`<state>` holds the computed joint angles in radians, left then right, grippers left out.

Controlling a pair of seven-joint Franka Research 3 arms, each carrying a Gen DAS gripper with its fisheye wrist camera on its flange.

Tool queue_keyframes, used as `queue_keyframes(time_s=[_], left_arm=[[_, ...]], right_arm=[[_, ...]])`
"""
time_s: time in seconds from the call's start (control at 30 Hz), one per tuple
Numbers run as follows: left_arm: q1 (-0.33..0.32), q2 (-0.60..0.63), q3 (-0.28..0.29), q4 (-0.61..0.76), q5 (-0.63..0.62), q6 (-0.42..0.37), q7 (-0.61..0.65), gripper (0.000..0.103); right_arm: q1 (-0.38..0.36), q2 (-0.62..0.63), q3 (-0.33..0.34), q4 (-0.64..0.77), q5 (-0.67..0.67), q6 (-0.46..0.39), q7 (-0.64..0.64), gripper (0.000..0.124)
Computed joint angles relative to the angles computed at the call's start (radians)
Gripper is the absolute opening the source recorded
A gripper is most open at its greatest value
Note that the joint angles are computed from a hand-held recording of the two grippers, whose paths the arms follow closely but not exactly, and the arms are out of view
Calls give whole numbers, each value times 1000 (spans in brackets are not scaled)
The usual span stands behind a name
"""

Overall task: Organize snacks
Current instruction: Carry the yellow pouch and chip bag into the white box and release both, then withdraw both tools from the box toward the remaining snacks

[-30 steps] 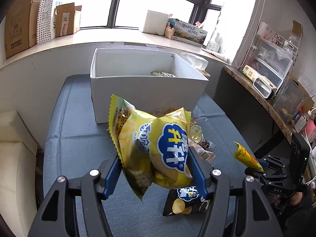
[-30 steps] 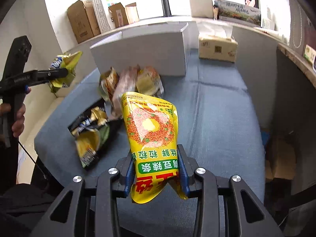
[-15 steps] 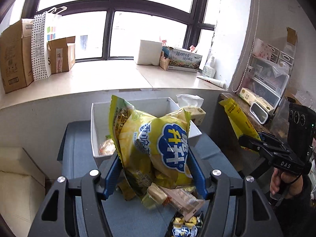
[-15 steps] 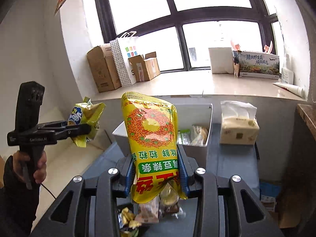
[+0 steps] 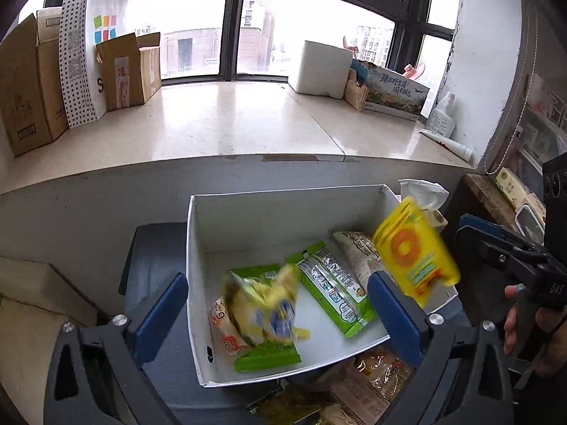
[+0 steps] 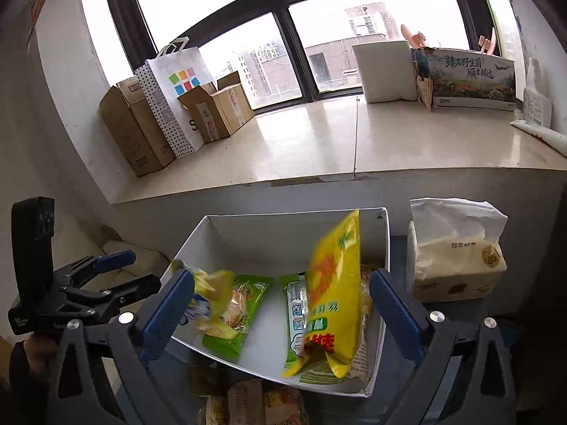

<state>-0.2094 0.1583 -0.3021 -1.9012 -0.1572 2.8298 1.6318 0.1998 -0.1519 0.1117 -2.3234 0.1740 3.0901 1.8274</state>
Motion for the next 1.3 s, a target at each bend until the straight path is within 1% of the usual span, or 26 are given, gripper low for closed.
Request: queue_keyframes(time_s=[0.07,0.1,0.13,0.2,0.3,0.37,0.43,0.47,0.5,0.53,0.57,0.63,0.67,0.7,0.73,0.77,0.8,0.83,0.87,0.93,1.0,1.07,1.13,1.23,1.3], left_arm=[[5,-9,-5,-22,-18,14,14,103],[11,-15,-11,-32,-37,17,32,103],[11,-18,-13,-37,-48,16,41,103],[8,-32,-9,-55,-51,30,43,103],[8,-67,-14,-90,-103,42,86,103],[6,-107,-20,-127,-184,49,164,103],[-15,-160,-9,-178,-270,67,243,103],[-31,-191,0,-208,-321,75,291,103],[-49,-223,13,-238,-368,76,334,103],[-72,-257,30,-270,-419,75,379,103],[-103,-292,53,-302,-487,76,438,103],[-166,-362,96,-377,-579,83,527,103],[-188,-396,108,-418,-591,99,537,103],[-211,-428,118,-461,-605,121,539,103],[-249,-457,145,-499,-641,128,565,103],[-290,-485,176,-534,-675,126,596,103],[-327,-512,199,-574,-703,137,613,103],[-340,-537,201,-615,-701,149,594,103],[-351,-560,203,-653,-696,158,570,103],[-405,-603,230,-726,-724,197,554,103],[-443,-632,258,-779,-733,203,531,103],[-461,-652,274,-817,-724,207,496,103],[-477,-663,296,-839,-711,211,472,103],[-524,-673,356,-850,-700,219,465,103],[-535,-676,374,-853,-673,222,447,103]], right_arm=[[81,-10,-64,-14,121,9,-98,103],[94,-19,-73,-23,148,9,-121,103],[76,-28,-55,-32,138,8,-112,103],[-8,-50,19,-55,51,10,-34,103],[-36,-91,52,-86,15,24,0,103],[-12,-124,42,-115,23,41,-11,103],[32,-168,23,-155,49,61,-37,103],[26,-193,40,-179,53,70,-33,103],[4,-221,72,-209,51,84,-18,103],[-16,-253,104,-245,53,105,-3,103],[-20,-284,125,-285,59,136,7,103],[-3,-339,152,-368,88,202,22,103],[17,-363,157,-402,103,211,29,103],[45,-386,152,-428,113,192,29,103],[38,-412,181,-449,122,159,39,103],[8,-437,237,-468,126,132,63,103],[5,-450,266,-487,122,120,81,103],[8,-461,287,-504,113,103,93,103],[-20,-477,338,-517,100,82,121,103],[-88,-496,443,-526,59,33,178,103],[-187,-505,560,-503,-11,-41,224,103],[-291,-498,668,-450,-96,-134,263,103],[-342,-441,710,-398,-166,-164,261,103],[-433,-345,769,-313,-264,-189,273,103],[-499,-269,807,-253,-334,-210,284,103]])
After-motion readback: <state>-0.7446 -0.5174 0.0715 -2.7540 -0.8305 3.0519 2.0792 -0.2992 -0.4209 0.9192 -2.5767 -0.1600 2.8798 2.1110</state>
